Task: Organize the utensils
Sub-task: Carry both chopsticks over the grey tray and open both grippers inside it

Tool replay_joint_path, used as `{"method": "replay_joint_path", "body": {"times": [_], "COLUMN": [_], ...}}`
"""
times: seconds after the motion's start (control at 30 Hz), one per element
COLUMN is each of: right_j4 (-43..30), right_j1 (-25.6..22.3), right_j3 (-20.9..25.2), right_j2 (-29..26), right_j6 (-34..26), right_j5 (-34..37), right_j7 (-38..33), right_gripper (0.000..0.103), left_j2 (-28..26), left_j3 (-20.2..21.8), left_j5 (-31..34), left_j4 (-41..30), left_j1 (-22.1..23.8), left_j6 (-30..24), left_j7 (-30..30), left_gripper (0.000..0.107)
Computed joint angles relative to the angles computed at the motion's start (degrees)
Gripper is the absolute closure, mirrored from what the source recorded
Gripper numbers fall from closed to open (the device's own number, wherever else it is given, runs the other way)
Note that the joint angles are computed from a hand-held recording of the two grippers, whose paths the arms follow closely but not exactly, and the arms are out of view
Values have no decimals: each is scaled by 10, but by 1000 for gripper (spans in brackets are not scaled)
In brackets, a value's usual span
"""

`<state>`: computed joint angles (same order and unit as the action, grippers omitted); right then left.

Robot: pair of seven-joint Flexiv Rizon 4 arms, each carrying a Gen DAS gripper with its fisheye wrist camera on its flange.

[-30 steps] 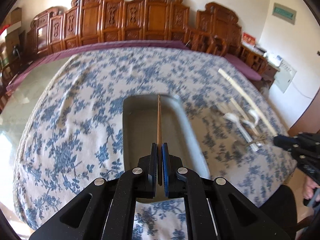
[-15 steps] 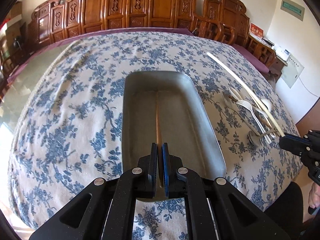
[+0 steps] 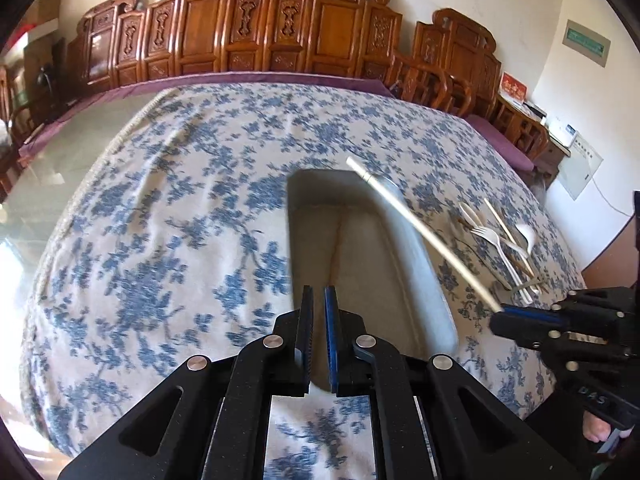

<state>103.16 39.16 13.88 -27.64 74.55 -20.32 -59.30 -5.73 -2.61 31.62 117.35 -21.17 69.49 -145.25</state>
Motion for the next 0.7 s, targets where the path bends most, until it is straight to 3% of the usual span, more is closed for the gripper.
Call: {"method": "replay_joint_path", "body": {"times": [0.4,0.7], "right_j4": [-119,-126], "right_j1": [24,26], "right_j3": [5,11], "right_j2": [-77,-88], "right_j6": [-110,-97], "right_j5": [23,39], "right_j7": [-2,-27], "right_gripper": [97,93], "left_j2": [28,30], "left_j3": [-3,-7], "left_j5": [8,3], "left_j4": [24,31], "left_j1": [25,33], "left_j6": [7,17], "left_j7": [-4,2], "left_gripper": [102,102]}}
